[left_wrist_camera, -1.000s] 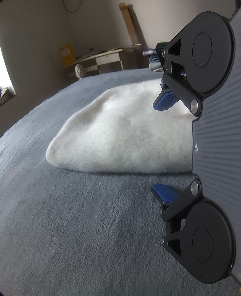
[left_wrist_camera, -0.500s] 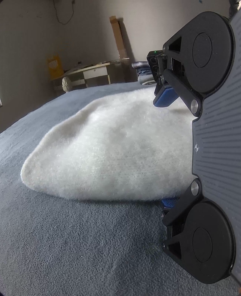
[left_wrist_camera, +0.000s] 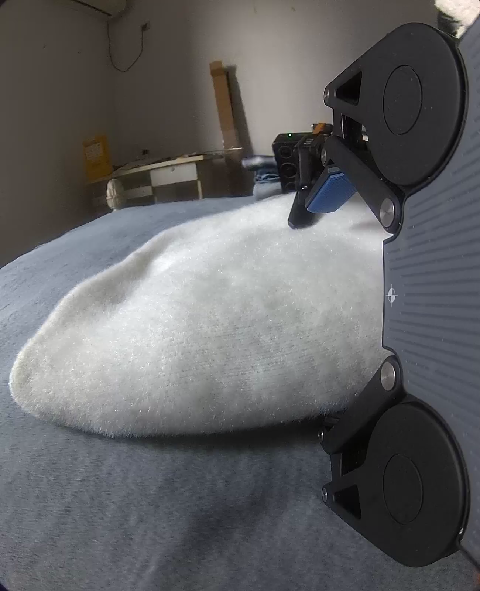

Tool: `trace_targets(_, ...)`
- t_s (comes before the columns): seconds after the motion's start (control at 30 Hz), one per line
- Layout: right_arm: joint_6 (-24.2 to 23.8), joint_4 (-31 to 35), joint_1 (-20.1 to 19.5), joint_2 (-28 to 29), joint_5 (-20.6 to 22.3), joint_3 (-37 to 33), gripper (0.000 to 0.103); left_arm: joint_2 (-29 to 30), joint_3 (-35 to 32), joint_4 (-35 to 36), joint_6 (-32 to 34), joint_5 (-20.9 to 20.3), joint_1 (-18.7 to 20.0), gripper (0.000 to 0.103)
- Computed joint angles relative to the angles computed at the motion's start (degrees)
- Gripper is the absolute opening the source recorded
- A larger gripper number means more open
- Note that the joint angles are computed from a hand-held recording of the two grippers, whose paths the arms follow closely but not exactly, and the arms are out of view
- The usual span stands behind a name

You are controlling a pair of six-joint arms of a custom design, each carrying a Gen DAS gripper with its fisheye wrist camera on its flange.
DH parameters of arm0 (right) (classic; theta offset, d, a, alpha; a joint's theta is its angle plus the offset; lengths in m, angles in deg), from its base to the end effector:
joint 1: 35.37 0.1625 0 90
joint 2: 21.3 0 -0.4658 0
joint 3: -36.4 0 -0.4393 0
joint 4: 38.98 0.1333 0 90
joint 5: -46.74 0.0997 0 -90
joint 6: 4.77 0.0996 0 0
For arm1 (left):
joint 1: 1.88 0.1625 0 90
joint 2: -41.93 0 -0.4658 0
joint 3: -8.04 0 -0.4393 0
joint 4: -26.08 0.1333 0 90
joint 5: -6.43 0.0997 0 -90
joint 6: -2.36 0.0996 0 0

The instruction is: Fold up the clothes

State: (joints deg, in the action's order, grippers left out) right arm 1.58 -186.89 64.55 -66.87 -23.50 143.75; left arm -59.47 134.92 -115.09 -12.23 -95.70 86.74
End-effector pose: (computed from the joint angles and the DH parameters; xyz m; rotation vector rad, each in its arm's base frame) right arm 0.2725 -0.5888 0.0078 -0.0709 2.8043 0.1630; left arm 0.1018 -0.4391 0.3856 0.2558 -2.8018 0.5936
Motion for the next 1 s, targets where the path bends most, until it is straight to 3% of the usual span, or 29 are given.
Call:
trace_targets(0.3,0.4,1.0,0.5,1.6,-1.3,-1.3,0.07,1.2,0.2,-2.1,0.2,4.2,-1.3,0.098)
trace_targets(0.47,-0.7,-1.7,1.3,0.4,-2.0,0.6,0.068,-0.2,-0.2,0.3,-1.6,9.0,-4.4,0.085)
trace_targets(0.63,-2.1,-2.1,3.1,-1.2,-3.4,1.8,0.066,-1.7,-0.9,3.4,1.5,14.6,-7.8,0.082)
trace_targets(0.77,-1.5,-0.5,3.6,-0.7,-6.0,1.4,0.066,-0.7,-0.7,3.6,2.1,14.9,-6.4,0.082)
trace_targets(1.0,-1.2,-0.9,2.9,-0.6,-5.7,1.8,0.068,-1.3,-0.7,3.4,4.3,13.2,-4.3,0.083)
